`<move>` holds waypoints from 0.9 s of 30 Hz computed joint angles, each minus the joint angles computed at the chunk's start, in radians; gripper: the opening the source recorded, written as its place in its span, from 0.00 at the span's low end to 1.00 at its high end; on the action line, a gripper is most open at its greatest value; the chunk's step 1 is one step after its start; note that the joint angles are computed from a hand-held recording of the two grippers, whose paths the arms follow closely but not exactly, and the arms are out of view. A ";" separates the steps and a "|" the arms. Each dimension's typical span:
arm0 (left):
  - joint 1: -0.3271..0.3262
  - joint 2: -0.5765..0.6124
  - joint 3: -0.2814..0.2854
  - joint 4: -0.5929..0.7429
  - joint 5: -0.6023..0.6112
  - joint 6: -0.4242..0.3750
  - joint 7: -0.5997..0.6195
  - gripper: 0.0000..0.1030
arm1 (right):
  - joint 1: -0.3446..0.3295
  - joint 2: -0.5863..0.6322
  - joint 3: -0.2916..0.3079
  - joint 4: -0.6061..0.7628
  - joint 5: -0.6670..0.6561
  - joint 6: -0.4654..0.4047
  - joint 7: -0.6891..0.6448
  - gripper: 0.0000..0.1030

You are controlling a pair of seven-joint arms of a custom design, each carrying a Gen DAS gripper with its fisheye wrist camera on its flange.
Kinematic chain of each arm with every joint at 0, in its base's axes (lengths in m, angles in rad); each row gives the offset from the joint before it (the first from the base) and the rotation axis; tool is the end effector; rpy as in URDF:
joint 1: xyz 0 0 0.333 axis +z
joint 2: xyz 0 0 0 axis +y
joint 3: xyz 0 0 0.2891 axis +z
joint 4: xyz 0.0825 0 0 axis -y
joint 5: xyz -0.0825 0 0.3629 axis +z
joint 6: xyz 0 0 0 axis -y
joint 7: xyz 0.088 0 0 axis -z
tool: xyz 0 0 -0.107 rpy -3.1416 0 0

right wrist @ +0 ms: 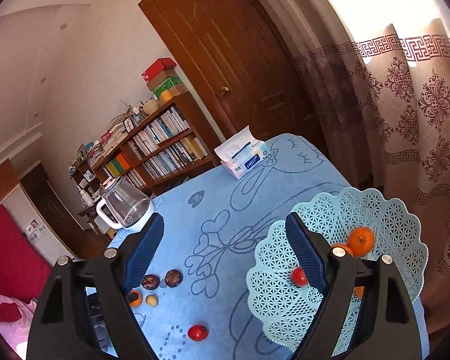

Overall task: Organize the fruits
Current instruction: 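Close the left tool on a mandarin orange and lift it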

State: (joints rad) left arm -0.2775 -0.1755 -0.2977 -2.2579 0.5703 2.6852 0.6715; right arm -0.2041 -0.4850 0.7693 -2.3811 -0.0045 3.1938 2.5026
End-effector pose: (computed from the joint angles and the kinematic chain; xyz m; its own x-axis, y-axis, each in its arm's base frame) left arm 0.4237 -0.3014 0.4787 -0.1300 -0.9915 0.0044 -0.7483 0.0952 -0.6565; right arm 0.3714 0.3004 0.5755 0.1197 -0.8556 -0.5036 -0.4818 0.3935 -0.7830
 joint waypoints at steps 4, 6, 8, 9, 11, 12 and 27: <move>0.000 0.016 0.001 0.004 0.000 0.000 0.000 0.59 | -0.001 0.010 0.004 0.008 -0.007 -0.005 -0.003 0.82; 0.004 0.021 -0.002 0.005 0.018 0.004 -0.021 0.59 | 0.000 0.015 0.005 0.011 -0.011 -0.006 -0.003 0.82; 0.007 0.026 -0.005 0.008 0.043 0.003 -0.040 0.59 | -0.005 0.021 0.011 0.016 -0.017 -0.008 0.000 0.82; 0.006 0.028 -0.005 0.009 0.050 0.003 -0.044 0.59 | -0.002 0.021 0.009 0.015 -0.019 -0.009 0.001 0.82; 0.005 0.029 -0.005 0.011 0.064 0.003 -0.051 0.57 | 0.000 0.027 0.009 0.017 -0.024 -0.010 0.002 0.82; 0.005 0.030 -0.006 0.013 0.072 0.000 -0.056 0.56 | -0.001 0.030 0.010 0.019 -0.027 -0.011 0.002 0.82; -0.026 0.058 -0.010 0.060 0.132 -0.050 -0.053 0.41 | 0.004 0.050 0.011 0.033 -0.065 -0.014 0.021 0.82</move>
State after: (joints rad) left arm -0.3035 -0.1174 -0.3077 -2.1978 0.7022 2.6349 0.6189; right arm -0.2000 -0.4349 0.7799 -2.3483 -0.0699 3.1794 2.5241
